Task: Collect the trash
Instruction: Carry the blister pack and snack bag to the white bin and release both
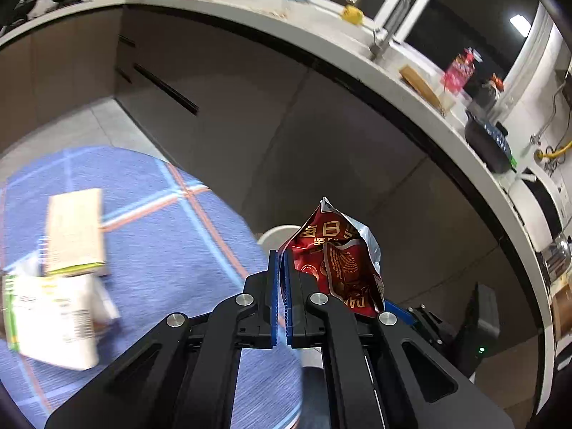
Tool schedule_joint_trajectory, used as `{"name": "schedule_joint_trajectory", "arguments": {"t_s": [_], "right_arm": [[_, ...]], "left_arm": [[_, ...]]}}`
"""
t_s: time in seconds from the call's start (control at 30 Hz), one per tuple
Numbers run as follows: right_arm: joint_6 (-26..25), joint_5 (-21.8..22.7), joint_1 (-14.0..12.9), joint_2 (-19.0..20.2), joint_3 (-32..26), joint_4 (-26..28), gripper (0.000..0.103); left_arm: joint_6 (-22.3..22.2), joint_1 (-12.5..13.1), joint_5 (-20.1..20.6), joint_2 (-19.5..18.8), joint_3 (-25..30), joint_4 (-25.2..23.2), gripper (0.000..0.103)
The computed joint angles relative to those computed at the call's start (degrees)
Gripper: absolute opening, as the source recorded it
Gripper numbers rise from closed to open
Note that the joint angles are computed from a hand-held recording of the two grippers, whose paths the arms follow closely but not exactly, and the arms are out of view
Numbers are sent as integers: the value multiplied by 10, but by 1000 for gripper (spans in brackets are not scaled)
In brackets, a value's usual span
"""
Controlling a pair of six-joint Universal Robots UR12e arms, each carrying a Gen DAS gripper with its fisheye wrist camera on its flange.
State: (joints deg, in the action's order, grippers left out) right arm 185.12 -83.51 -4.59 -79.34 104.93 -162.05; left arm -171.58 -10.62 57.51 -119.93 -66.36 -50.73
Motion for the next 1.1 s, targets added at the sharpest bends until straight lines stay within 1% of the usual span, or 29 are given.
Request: {"name": "schedule_joint_trajectory", "arguments": {"t_s": [0.17,0.33,0.4,0.57,0.67,0.73,0.77,0.83,0.87,0.9,0.93,0.97,1.0,1.07,1.1], "right_arm": [[9,8,-23,21,1,-7,67],[6,32,-43,50,-6,-17,67],[0,38,-47,62,-10,-18,67],[-15,43,-48,86,-27,-7,67],[-21,44,-48,95,-30,-3,68],[-26,46,-49,98,-32,-2,69],[-30,46,-49,99,-32,-3,71],[-42,46,-50,100,-32,-6,87],[-51,47,-52,100,-31,-12,88],[-58,47,-51,100,-28,-20,89],[-65,46,-51,99,-26,-25,90],[-70,45,-51,98,-24,-27,91],[-72,45,-51,97,-22,-29,93],[-69,44,-52,94,-18,-33,99],[-65,44,-52,93,-16,-36,99]], "left_arm": [[13,-27,20,-40,44,-38,2],[20,-47,61,-79,86,-53,2],[26,-53,77,-96,107,-66,2],[33,-64,96,-127,143,-92,2],[37,-71,108,-138,155,-97,2],[39,-74,115,-139,152,-92,3],[40,-75,118,-141,153,-90,3],[38,-78,125,-143,153,-79,6],[36,-79,128,-143,152,-70,16],[32,-80,128,-141,147,-60,36],[26,-80,129,-142,148,-53,46],[14,-80,128,-139,140,-34,59],[7,-78,125,-138,136,-21,64],[1,-78,123,-136,132,-9,70],[0,-78,124,-135,131,-4,76]]}}
